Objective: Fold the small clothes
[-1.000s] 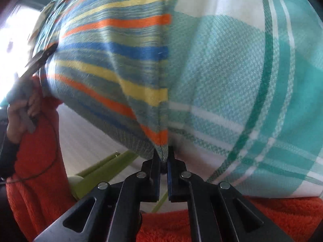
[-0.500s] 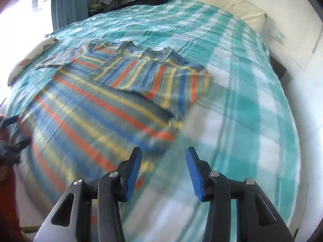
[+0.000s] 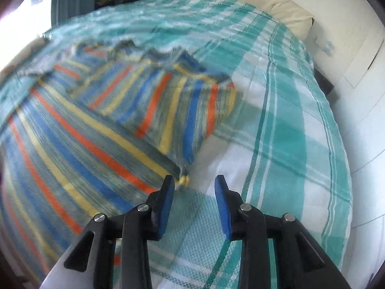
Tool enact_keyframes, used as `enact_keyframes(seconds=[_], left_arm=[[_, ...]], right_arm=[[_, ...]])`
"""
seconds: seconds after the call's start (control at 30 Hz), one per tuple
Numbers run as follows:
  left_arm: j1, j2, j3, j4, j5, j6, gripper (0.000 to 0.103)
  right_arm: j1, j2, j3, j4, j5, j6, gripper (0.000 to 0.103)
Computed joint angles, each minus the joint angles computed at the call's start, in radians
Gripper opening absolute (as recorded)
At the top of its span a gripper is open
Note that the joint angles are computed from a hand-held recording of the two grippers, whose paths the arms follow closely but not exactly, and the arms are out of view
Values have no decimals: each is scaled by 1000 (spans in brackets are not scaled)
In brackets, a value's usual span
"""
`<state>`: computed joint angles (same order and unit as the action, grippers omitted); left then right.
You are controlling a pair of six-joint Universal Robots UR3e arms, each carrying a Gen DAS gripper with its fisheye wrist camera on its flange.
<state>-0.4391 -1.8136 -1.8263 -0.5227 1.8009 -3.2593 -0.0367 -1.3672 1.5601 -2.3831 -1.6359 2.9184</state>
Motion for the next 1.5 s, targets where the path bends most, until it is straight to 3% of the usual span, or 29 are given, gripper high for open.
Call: enact_keyframes(seconds=[0.1, 0.17, 0.2, 0.3, 0.37, 0.43, 0.5, 0.67, 0.73, 0.8, 0.97, 1.1, 1.17, 1.23, 1.5], left_arm=[[-3, -10, -1, 15, 3, -8, 103], [-5, -11, -8, 27, 5, -13, 103], [-4, -11, -16, 37, 4, -16, 103], [2, -5, -39, 64, -4, -26, 103], [7, 2, -48, 64, -10, -32, 103], [10, 4, -42, 46, -15, -43, 103], [15, 1, -24, 16, -25, -42, 103], [39, 17, -5, -54, -68, -46, 103], [47, 28, -12, -65, -85, -48, 103], [52, 38, -26, -62, -95, -47, 103], [59, 47, -10, -114, -113, -39, 103], [65, 50, -8, -121, -123, -36, 103], [61, 49, -7, -120, -117, -38, 103], [62, 53, -5, -125, -120, -38, 103], [99, 122, -48, -103, -234, -44, 102]], right_arm=[[-74, 20, -89, 55, 220, 61, 33], [-130, 92, -167, 87, 398, 141, 38], [-142, 150, -213, 105, 427, 182, 40], [-101, 299, -368, 267, 215, 216, 41], [-125, 244, -286, 210, 220, 249, 40], [-110, 133, -172, 138, 128, 298, 44], [-129, -26, -21, 91, 181, 270, 46], [-91, -428, 263, 176, 297, 215, 56], [-60, -539, 357, 211, 351, 211, 59], [29, -615, 439, 215, 340, 256, 59], [313, -615, 577, 101, 194, 442, 59], [427, -637, 621, -47, 33, 546, 59], [480, -638, 617, -95, -82, 568, 60], [478, -656, 621, -116, -132, 565, 64], [386, -713, 655, -108, -110, 602, 64]])
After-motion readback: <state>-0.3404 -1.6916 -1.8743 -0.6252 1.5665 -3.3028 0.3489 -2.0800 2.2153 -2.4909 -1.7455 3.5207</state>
